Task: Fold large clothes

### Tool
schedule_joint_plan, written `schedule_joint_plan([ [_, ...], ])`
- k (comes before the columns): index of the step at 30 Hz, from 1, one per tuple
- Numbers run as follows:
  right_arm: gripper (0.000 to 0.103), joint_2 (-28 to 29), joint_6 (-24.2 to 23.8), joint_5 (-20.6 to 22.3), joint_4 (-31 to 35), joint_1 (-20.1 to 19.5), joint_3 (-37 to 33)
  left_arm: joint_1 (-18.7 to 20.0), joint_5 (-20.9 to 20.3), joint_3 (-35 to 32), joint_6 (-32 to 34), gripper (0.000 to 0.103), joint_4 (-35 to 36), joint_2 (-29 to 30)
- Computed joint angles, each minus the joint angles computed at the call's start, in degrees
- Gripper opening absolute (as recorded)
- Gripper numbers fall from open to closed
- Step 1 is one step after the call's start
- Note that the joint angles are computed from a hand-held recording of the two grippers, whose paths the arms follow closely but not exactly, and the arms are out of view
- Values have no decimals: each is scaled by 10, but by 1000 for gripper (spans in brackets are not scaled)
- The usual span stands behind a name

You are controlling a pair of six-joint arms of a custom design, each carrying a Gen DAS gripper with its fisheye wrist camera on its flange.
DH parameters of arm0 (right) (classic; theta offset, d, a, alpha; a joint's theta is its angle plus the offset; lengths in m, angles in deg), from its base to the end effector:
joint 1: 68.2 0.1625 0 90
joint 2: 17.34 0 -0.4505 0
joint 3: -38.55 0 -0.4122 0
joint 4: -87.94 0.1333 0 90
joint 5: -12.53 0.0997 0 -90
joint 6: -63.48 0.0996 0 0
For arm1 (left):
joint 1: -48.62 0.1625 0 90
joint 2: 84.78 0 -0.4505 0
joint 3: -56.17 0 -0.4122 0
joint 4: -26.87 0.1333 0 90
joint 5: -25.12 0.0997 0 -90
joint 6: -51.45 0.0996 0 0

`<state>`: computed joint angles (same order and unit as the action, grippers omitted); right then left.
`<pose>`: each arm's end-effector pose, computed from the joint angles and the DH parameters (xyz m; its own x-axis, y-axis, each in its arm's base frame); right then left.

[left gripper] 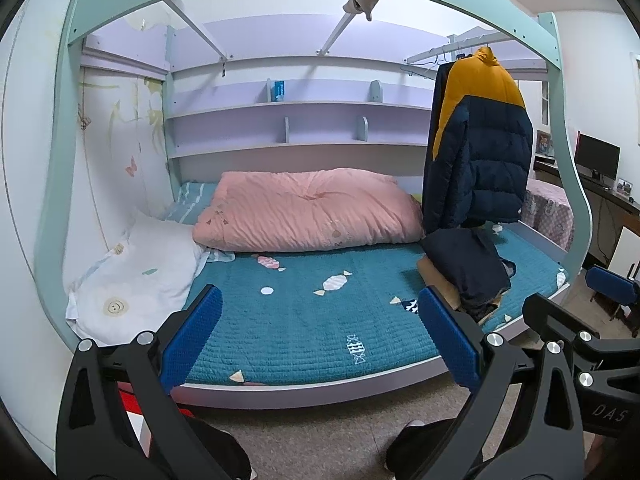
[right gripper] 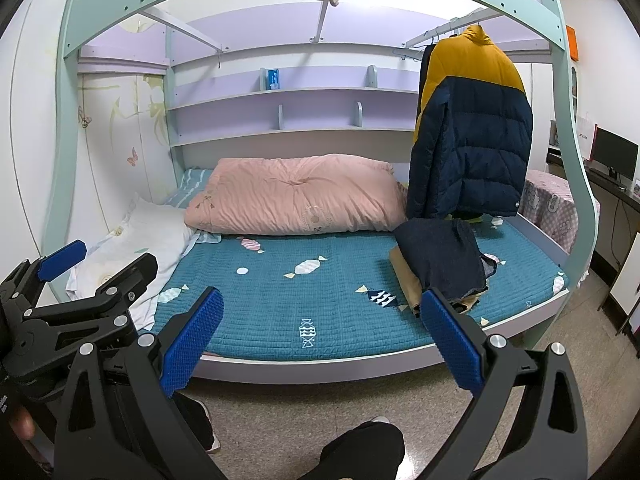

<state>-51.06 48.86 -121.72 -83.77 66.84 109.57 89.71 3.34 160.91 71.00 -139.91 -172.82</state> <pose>0.6280 -0.5369 0.1816 -0.6965 -0.2840 0.6590 -0.7041 0.4476 -0.5513 -0.2224 -0.4935 0.5623 -0.6756 -0.1253 -0.7265 0.6388 0.3924 -0.6618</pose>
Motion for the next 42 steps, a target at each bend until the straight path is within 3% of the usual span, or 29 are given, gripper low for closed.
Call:
schedule_joint_plan([
  [32,95,7,8,-3,4,0,-6,0,6,3,2,99,-7,2],
  [42,95,8,9,-2,4,0,-7,0,11,6,31,99,-44,9],
])
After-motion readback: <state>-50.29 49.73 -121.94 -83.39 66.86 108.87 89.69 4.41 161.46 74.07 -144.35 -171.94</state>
